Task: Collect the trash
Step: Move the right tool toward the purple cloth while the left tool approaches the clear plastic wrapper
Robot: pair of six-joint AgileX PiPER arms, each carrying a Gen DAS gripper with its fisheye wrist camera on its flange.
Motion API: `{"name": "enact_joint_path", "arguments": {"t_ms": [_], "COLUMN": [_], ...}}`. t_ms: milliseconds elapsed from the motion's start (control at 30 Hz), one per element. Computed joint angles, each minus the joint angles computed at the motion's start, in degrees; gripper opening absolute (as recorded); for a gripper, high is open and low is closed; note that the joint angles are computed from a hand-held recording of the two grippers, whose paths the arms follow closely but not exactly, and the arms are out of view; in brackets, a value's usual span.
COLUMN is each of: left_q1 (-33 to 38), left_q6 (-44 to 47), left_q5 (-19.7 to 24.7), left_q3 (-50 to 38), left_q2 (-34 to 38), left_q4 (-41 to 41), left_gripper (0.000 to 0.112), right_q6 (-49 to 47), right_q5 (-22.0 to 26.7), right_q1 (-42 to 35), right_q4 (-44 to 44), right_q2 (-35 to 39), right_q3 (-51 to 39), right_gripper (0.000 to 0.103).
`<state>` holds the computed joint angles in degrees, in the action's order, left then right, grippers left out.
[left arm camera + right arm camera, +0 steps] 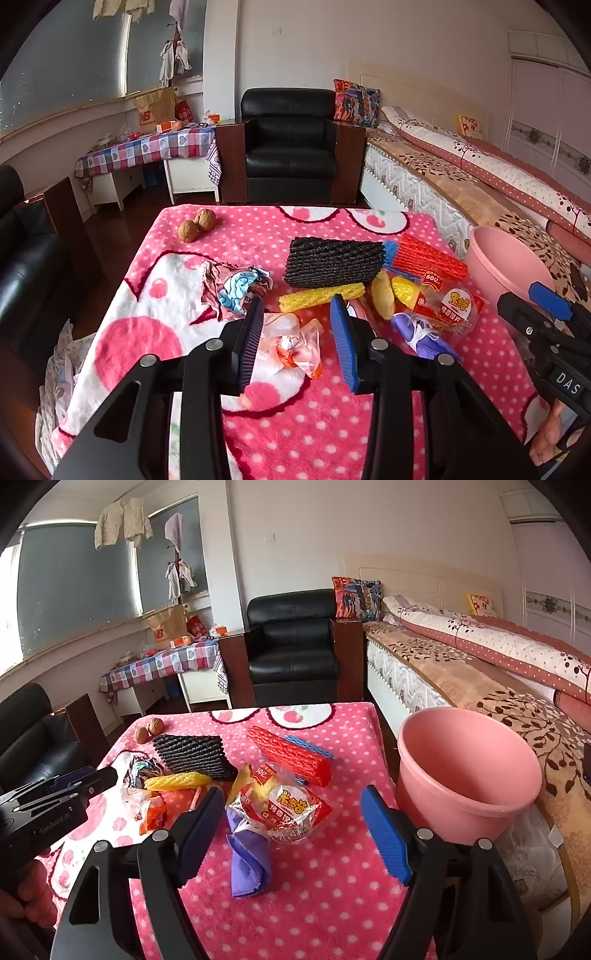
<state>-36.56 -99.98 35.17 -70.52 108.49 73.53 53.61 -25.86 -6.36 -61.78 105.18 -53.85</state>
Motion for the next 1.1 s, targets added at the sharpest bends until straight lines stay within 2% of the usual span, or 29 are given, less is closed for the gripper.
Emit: {"name": "enact_joint_path", "arguments": {"t_ms": [767,967,1100], "left_q1": [0.10,0.46,1.01], "left_q6": [2.21,-1.27,1.65], "left_q5": [-0.19,-1.22,-1.65], "left_q3": [-0.25,1.49,0.27], "left_q2": [-0.16,0.43,0.86], "left_q4": [-2.63,0.19,-2.37], "left_gripper": [0.038,0.038,0.038], "right_q6": [5.14,5.73,6.25], "right_q5": [0.41,0.08,0.03], "right_q1": [-0.28,-0.58,-0.68], "right_q4": [-5.57,-6.54,-7.25], "right_q2": [0.93,1.25,1.51], "right_q3": [-1.25,-1.23,-1.35], "right_gripper": [0.075,0.075,0.075]}}
